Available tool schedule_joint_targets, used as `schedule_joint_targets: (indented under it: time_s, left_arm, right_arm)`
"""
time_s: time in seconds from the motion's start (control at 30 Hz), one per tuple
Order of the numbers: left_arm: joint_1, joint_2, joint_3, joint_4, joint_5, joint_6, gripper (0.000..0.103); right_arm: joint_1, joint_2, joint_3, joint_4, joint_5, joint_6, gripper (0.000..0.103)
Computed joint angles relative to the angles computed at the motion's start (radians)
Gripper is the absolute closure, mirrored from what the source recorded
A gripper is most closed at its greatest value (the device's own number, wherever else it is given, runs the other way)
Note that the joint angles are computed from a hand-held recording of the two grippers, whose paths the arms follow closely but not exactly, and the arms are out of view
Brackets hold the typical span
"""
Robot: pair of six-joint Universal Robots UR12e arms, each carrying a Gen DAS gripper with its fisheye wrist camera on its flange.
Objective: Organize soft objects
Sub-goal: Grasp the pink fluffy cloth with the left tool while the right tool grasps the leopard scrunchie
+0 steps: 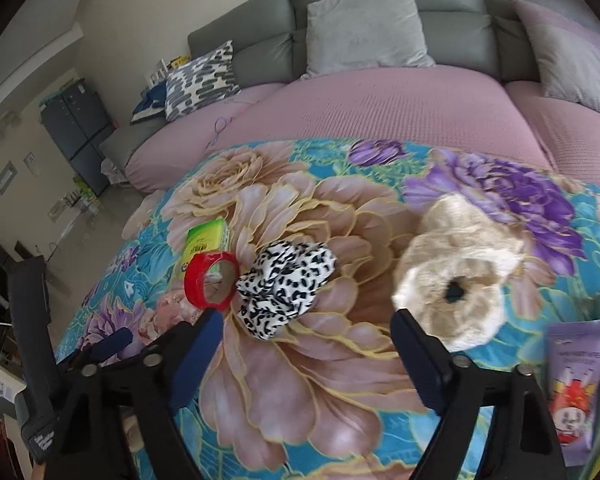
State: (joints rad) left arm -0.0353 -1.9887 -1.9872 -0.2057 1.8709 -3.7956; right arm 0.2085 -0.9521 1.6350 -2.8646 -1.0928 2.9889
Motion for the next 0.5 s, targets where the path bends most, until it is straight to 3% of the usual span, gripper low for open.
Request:
schedule_joint_targets:
  time_s: [0.07,0.13,0.27,0.5]
  left_arm:
    - [0.005,-0.001,-0.002,0.006,-0.024,0.001,0.016]
    - [0.008,-0.002,-0.003,0.007,-0.045,0.006,0.026]
    - [0.009,0.000,-0.004,0.005,-0.051,0.009,0.034]
    - [0.017,0.002,-0.012,0.018,-0.075,0.007,0.059]
  right_arm:
    - [0.005,0.009,-0.009,0.009,0.003,0.001,0.029]
    - [0.012,0.018,-0.017,0.015,0.000,0.005,0.043]
    - [0.020,0.030,-0.030,0.032,0.010,-0.001,0.050]
    - [0.028,0.049,-0.048,0.050,0.012,0.007,0.067]
